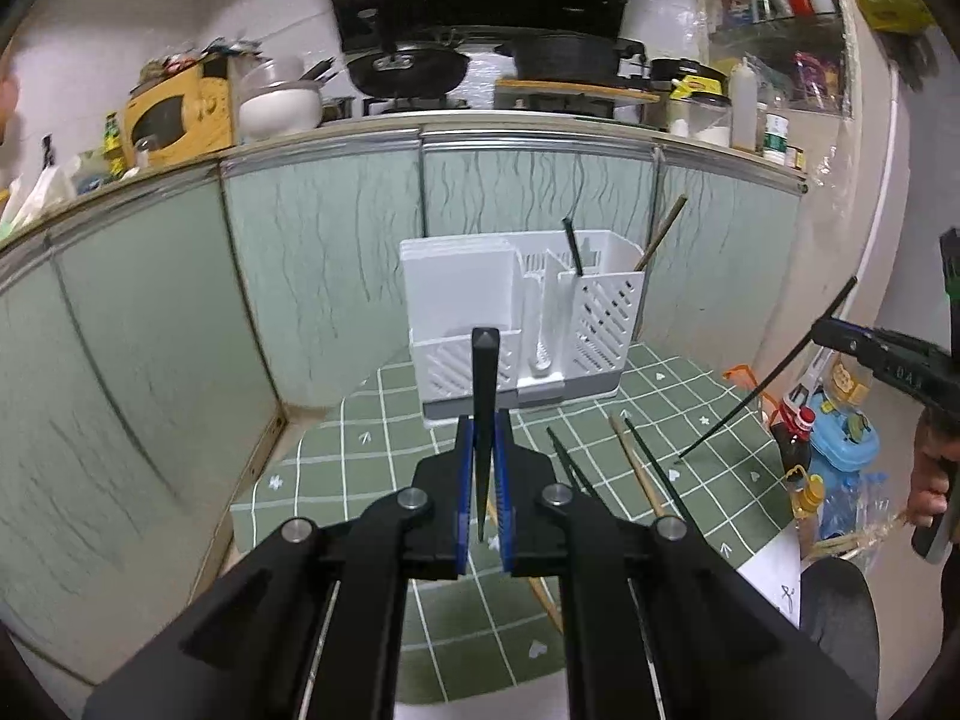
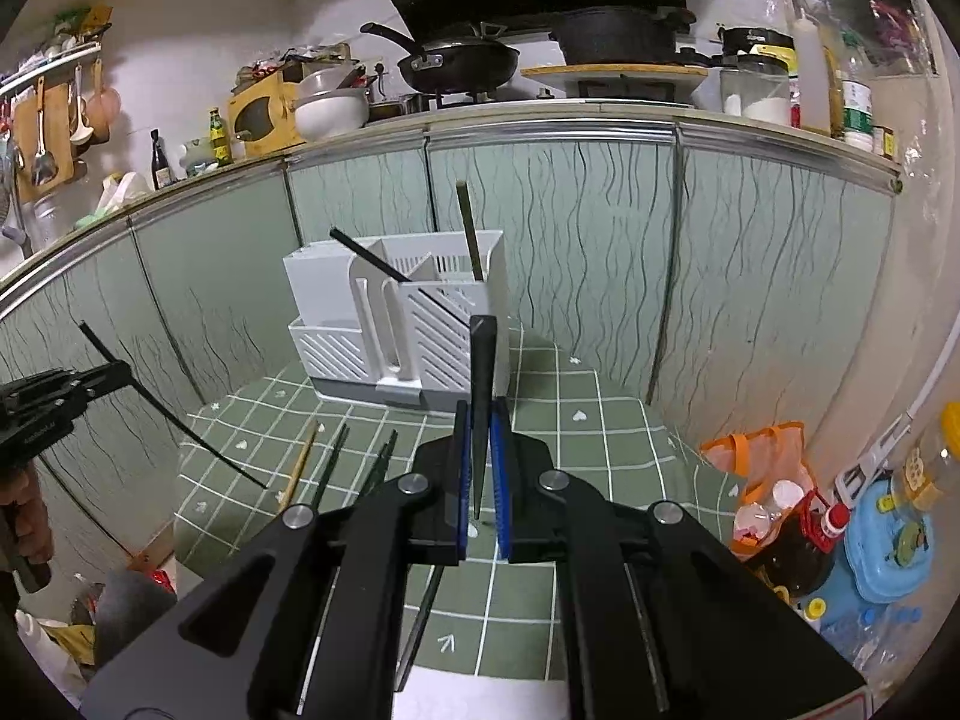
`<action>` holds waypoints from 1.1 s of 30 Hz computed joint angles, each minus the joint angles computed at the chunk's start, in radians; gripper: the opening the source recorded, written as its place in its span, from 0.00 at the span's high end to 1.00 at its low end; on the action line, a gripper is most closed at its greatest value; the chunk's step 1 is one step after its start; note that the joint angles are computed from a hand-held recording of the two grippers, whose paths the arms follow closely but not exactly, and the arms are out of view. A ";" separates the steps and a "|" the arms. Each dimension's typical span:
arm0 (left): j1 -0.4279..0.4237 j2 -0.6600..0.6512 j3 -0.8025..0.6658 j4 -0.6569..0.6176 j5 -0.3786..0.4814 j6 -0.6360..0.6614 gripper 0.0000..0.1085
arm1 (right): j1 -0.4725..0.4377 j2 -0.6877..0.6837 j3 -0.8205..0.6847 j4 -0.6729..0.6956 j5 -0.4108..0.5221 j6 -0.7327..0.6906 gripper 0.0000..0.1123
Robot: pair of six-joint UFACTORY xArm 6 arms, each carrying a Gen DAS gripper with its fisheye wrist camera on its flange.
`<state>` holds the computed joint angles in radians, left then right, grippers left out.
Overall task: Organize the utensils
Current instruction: 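Lift both black chopsticks and carry them to the white holder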
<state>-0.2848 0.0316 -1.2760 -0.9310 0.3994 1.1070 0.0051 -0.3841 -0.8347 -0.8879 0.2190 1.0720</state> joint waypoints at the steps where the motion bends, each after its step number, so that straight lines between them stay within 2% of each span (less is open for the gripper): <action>1: 0.000 0.008 -0.014 0.002 0.007 0.002 0.93 | -0.003 0.003 -0.007 0.020 -0.003 -0.023 0.95; 9: 0.007 0.101 -0.186 0.018 0.148 -0.057 0.93 | -0.008 0.036 -0.078 0.293 -0.022 -0.329 0.95; 14: -0.013 0.144 -0.280 0.034 0.193 -0.099 0.93 | -0.003 0.060 -0.145 0.401 -0.018 -0.455 0.95; 25: -0.063 0.251 -0.538 0.075 0.278 -0.171 0.93 | 0.014 0.174 -0.382 0.528 0.052 -0.621 0.95; 33: -0.081 0.429 -0.858 0.156 0.354 -0.273 0.93 | 0.000 0.281 -0.575 0.634 0.091 -0.752 0.95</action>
<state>-0.3657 0.4601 -2.1338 -0.7747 0.7538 0.8338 0.0050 -0.1036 -1.4101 -0.2543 0.3100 0.3199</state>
